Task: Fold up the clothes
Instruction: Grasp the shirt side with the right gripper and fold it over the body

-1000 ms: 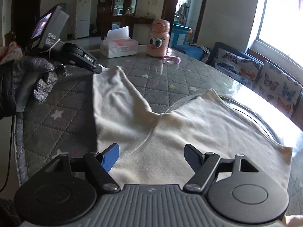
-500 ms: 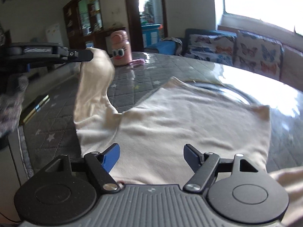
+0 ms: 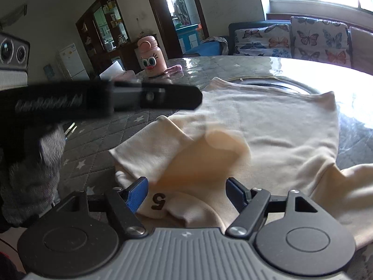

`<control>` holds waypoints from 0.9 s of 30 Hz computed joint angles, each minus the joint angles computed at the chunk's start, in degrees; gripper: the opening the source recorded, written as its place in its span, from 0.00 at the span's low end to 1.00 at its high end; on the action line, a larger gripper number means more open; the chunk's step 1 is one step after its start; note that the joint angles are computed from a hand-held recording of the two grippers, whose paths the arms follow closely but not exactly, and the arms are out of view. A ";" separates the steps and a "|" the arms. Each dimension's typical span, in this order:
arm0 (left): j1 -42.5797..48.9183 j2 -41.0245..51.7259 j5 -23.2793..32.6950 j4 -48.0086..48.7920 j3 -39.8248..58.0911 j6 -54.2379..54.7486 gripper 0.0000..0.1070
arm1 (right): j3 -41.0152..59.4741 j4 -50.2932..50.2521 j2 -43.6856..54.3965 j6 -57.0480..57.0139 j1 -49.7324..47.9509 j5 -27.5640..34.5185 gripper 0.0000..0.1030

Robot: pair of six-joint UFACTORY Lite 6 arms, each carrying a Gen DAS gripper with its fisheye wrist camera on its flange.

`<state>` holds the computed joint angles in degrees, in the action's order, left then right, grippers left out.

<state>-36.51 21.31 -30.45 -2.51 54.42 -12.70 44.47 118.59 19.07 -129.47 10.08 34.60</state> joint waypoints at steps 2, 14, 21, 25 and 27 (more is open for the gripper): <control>0.59 -1.56 -1.09 -3.41 -2.62 2.95 0.60 | 0.37 -0.37 0.79 0.75 -0.31 0.39 0.74; 6.35 -3.82 -5.90 -25.38 -13.65 21.33 0.96 | 2.66 -4.11 3.27 11.27 -2.91 1.22 0.33; 6.64 -2.65 -7.03 -25.29 -15.43 24.00 0.96 | 2.23 -2.47 -0.40 11.12 -2.63 -0.37 0.05; 6.09 -1.74 -7.57 -23.67 -16.07 25.03 0.96 | 2.98 -3.24 -4.73 11.49 -2.35 -1.89 0.04; 5.10 -1.17 -8.32 -24.67 -16.22 26.43 0.96 | 5.74 -5.68 -5.43 13.67 -1.65 -3.31 0.04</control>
<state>-31.41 20.15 -38.77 -27.17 38.20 13.73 50.22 112.91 13.64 -115.80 8.43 31.29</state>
